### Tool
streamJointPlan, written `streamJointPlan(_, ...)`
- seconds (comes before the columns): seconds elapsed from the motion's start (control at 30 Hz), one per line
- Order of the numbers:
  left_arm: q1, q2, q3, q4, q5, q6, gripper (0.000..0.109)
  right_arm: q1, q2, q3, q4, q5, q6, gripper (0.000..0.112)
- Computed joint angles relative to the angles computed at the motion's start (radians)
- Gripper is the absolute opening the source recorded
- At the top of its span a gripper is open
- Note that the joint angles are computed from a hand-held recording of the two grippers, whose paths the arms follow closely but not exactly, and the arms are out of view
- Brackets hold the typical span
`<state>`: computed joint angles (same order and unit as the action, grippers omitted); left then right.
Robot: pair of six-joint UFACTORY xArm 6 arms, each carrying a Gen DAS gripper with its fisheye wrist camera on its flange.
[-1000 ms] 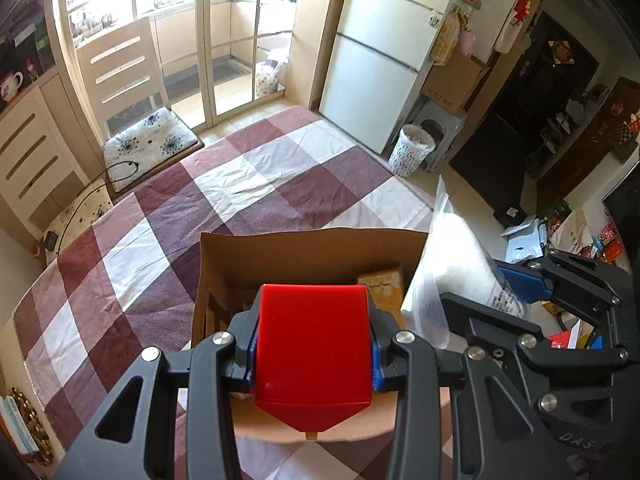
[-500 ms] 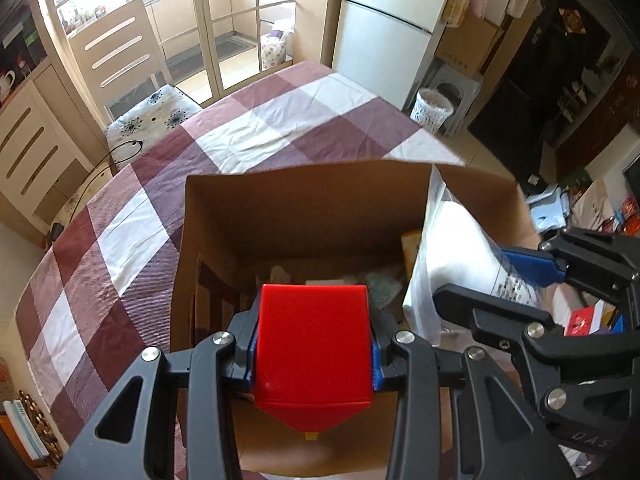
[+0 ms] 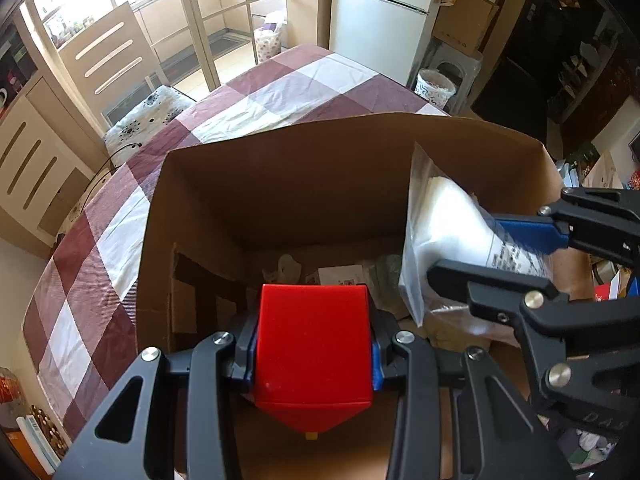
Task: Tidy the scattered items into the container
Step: 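Lower the red fries box into the box with the left tool while the right tool lowers the zip bag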
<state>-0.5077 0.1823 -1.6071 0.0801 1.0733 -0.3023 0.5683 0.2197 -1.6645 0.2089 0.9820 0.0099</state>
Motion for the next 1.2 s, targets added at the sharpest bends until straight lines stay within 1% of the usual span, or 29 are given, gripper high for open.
streamJointPlan(0.13, 0.0, -0.01, 0.015, -0.009, -0.021, 0.005, 0.041, -0.006, -0.003, 0.009, 0.013, -0.01, 0.008, 0.035)
streamJointPlan(0.23, -0.001, -0.021, 0.028, -0.012, -0.036, 0.006, 0.047, -0.008, -0.009, 0.014, 0.029, -0.018, 0.013, 0.035)
streamJointPlan(0.33, -0.001, -0.026, 0.034, -0.019, -0.046, 0.011, 0.048, -0.007, -0.006, 0.006, 0.018, -0.013, 0.024, 0.036)
streamJointPlan(0.43, -0.003, -0.034, 0.043, -0.026, -0.059, 0.012, 0.054, -0.008, -0.004, 0.0, 0.028, -0.01, 0.029, 0.037)
streamJointPlan(0.53, -0.004, -0.042, 0.047, -0.02, -0.062, 0.009, 0.054, -0.014, -0.002, -0.007, 0.042, 0.0, 0.035, 0.039)
streamJointPlan(0.6, -0.01, -0.046, 0.046, -0.012, -0.059, 0.0, 0.056, -0.016, -0.001, -0.012, 0.039, 0.003, 0.047, 0.046)
streamJointPlan(0.63, -0.012, -0.05, 0.048, -0.002, -0.058, -0.006, 0.057, -0.016, -0.001, -0.014, 0.038, 0.003, 0.053, 0.048)
streamJointPlan(0.67, -0.015, -0.055, 0.049, 0.018, -0.054, -0.017, 0.062, -0.017, 0.0, -0.016, 0.04, 0.004, 0.057, 0.049)
streamJointPlan(0.93, -0.011, -0.116, 0.096, 0.041, -0.046, -0.067, 0.068, -0.021, -0.005, -0.036, 0.056, 0.018, 0.079, 0.049)
streamJointPlan(1.13, -0.01, -0.179, 0.144, 0.047, -0.044, -0.111, 0.069, -0.014, -0.022, -0.04, 0.037, 0.034, 0.092, 0.05)
streamJointPlan(1.2, -0.015, -0.192, 0.147, 0.055, -0.037, -0.122, 0.072, -0.01, -0.035, -0.031, 0.025, 0.042, 0.102, 0.05)
